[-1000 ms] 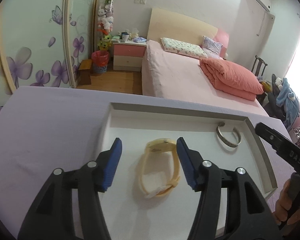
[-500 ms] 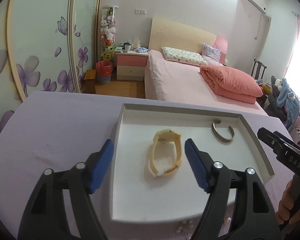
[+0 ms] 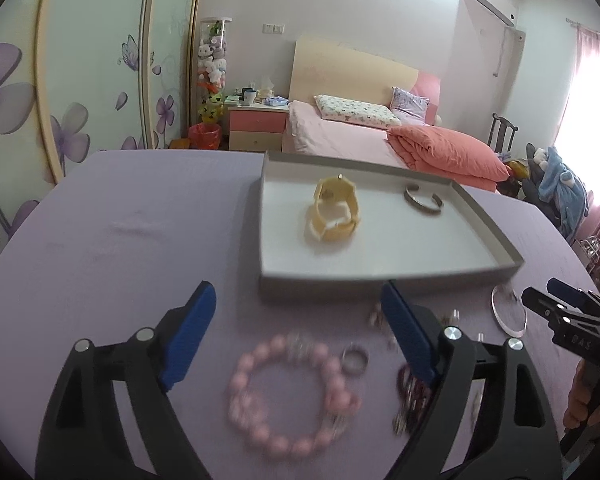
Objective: Organize jewelry
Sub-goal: 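Grasp the silver hoop bangle with the right tool while the left tool grasps the pink bead bracelet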
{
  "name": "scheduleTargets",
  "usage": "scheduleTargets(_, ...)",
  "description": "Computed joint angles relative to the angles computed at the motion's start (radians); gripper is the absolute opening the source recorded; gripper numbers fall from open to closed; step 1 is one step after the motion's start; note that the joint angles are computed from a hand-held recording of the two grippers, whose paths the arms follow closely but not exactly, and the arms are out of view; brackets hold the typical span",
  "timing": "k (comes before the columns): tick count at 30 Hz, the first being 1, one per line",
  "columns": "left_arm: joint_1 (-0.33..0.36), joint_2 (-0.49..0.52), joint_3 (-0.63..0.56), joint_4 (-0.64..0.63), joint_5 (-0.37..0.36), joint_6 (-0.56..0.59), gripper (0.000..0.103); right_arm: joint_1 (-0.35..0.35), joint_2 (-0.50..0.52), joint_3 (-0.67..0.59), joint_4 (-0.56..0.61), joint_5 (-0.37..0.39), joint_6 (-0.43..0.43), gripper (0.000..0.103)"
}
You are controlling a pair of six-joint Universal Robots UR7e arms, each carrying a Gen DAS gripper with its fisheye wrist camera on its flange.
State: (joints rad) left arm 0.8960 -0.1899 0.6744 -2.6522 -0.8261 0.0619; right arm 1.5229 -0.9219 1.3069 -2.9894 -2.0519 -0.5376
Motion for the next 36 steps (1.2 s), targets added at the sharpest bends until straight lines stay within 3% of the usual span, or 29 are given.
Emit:
scheduleTargets(6,-0.003,-0.059,0.14,-0.071,0.013,0.001,0.084,-0.005,-0.003,0.013,0.063,-0.05,0.072,0.078)
scheduleTargets(11,0.002,-0.049,0.119,-0.047,0.021,-0.018,0.084,-0.004,0.028,-0.026,0.107,-0.106,0.085,0.09)
scheduleTargets(18,0.003,-0.033,0.092,-0.029,0.02,-0.011,0.084,-0.002,0.076,-0.096,0.141,-0.158,0.109,0.092)
scheduleTargets(19,0.003,-0.032,0.091,-0.028,0.019,-0.011,0.084,-0.003,0.074,-0.092,0.136,-0.157,0.105,0.09)
scheduleTargets(22,0.002,-0.031,0.09,-0.028,0.017,-0.01,0.084,-0.004,0.068,-0.079,0.11,-0.147,0.081,0.07)
scheduleTargets(36,0.004,-0.054,0.128,-0.018,0.021,-0.022,0.084,-0.014,-0.064,0.126,0.047,-0.138,0.084,0.07)
